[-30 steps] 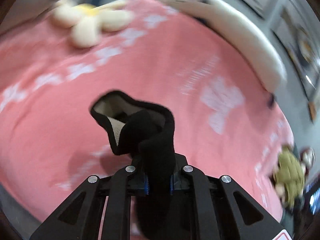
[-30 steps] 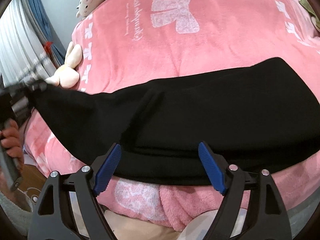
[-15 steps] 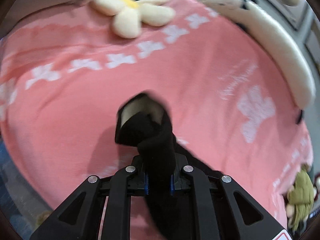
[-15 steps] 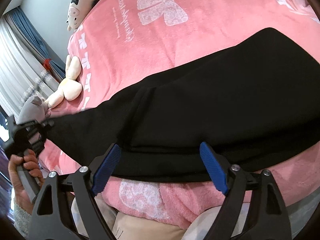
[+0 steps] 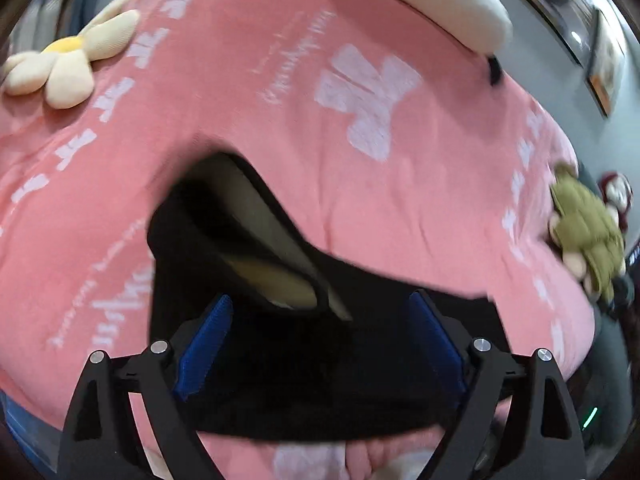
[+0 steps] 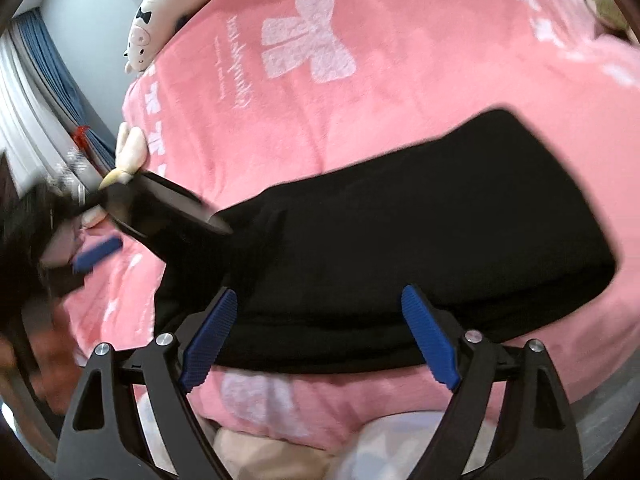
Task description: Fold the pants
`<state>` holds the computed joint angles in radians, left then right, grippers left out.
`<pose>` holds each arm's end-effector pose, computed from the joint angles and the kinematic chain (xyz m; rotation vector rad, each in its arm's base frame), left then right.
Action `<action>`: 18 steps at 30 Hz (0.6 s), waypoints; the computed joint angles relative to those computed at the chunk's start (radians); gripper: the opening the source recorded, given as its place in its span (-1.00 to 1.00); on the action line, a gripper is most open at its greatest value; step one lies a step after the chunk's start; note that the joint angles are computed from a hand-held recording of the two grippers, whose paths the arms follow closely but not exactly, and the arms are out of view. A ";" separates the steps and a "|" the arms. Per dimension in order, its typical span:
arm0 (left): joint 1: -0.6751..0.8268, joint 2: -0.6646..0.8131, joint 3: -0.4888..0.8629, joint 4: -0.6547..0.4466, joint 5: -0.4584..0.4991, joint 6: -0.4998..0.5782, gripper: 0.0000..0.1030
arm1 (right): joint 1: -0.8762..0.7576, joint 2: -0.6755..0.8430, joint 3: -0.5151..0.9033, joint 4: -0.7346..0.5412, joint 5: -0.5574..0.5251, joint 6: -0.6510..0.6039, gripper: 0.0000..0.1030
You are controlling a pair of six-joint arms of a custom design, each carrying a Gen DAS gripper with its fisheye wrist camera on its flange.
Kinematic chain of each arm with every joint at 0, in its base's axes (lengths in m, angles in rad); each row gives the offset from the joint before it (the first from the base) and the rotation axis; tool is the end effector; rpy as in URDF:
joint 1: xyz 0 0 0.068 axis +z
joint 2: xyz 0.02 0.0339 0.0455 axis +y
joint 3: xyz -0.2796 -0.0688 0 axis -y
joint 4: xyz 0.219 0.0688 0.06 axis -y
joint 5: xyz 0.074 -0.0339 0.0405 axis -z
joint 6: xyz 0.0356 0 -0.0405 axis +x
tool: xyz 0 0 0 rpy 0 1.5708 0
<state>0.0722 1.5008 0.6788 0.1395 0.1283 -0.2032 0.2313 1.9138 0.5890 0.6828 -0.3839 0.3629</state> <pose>0.2779 0.0155 0.2039 -0.2412 2.2425 -0.2147 0.2999 0.0843 0.1149 -0.0707 2.2608 0.7485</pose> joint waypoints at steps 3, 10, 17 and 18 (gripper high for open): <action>0.033 -0.009 -0.075 -0.019 0.064 0.047 0.70 | -0.038 -0.040 0.058 -0.110 -0.056 -0.057 0.63; 0.292 -0.014 -0.154 -0.091 0.224 0.089 0.69 | 0.089 0.118 0.475 -0.432 -0.108 -0.157 0.70; 0.480 -0.053 -0.131 -0.139 0.295 0.199 0.69 | 0.188 0.426 0.963 -0.717 -0.128 -0.111 0.32; 0.504 -0.053 -0.136 -0.138 0.304 0.222 0.70 | 0.200 0.455 1.018 -0.767 -0.120 -0.128 -0.04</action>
<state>0.5760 1.4474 0.5432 0.0011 0.4322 0.0191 0.4309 2.3690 1.6072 -0.0840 -0.5038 0.2353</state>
